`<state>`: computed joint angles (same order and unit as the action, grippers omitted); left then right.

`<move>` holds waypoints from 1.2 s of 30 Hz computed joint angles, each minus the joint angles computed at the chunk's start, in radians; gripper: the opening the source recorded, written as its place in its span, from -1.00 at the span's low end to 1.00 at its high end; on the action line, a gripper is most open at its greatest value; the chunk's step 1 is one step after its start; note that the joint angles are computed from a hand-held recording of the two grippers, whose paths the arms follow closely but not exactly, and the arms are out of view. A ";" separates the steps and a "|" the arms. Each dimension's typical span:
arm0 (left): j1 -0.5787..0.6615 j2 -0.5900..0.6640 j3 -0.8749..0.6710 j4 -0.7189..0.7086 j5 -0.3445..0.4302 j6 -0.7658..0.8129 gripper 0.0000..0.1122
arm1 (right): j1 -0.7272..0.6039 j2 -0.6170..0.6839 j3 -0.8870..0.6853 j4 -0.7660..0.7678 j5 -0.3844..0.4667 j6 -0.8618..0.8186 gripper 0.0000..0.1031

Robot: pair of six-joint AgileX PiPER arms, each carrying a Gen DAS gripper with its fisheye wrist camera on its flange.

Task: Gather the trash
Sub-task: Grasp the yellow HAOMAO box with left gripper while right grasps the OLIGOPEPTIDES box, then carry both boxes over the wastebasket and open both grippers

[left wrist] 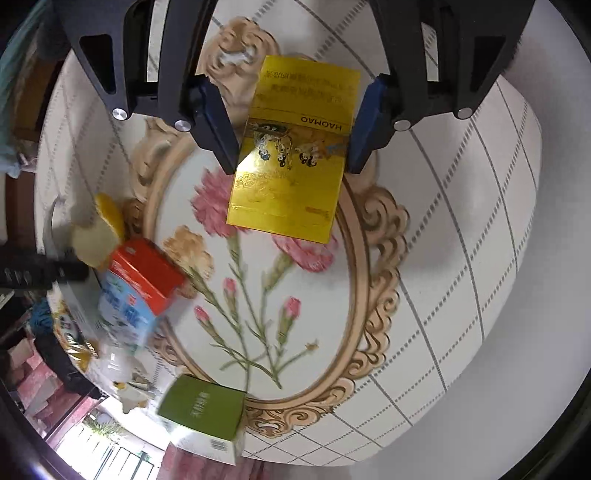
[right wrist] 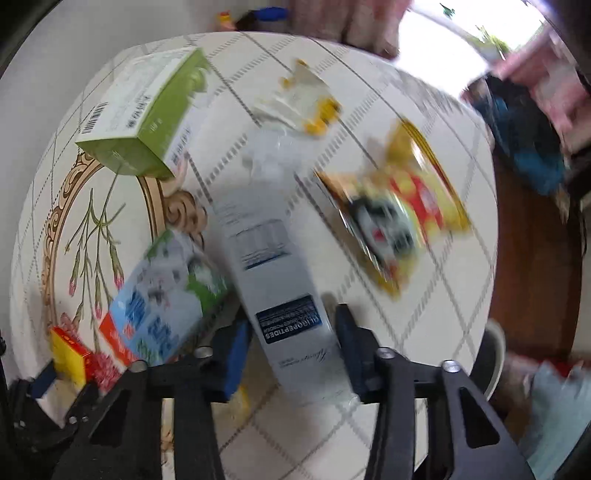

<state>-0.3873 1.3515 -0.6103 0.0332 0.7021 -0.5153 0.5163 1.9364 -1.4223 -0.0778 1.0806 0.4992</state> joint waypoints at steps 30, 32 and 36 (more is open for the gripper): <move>-0.632 -0.048 -0.116 0.237 0.215 -0.562 0.00 | 0.394 -0.783 0.812 -0.083 -0.148 0.641 -0.27; -0.669 -0.063 -0.188 0.269 0.268 -0.589 0.00 | 0.384 -0.839 0.788 -0.107 -0.099 0.645 -0.27; -0.699 -0.065 -0.360 0.311 0.355 -0.560 0.00 | 0.316 -0.951 0.703 -0.151 0.024 0.592 -0.27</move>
<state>-1.0861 1.2870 -0.9700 0.3445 1.0575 -1.0750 0.8328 0.9857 -0.7190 -0.2286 1.1046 1.0909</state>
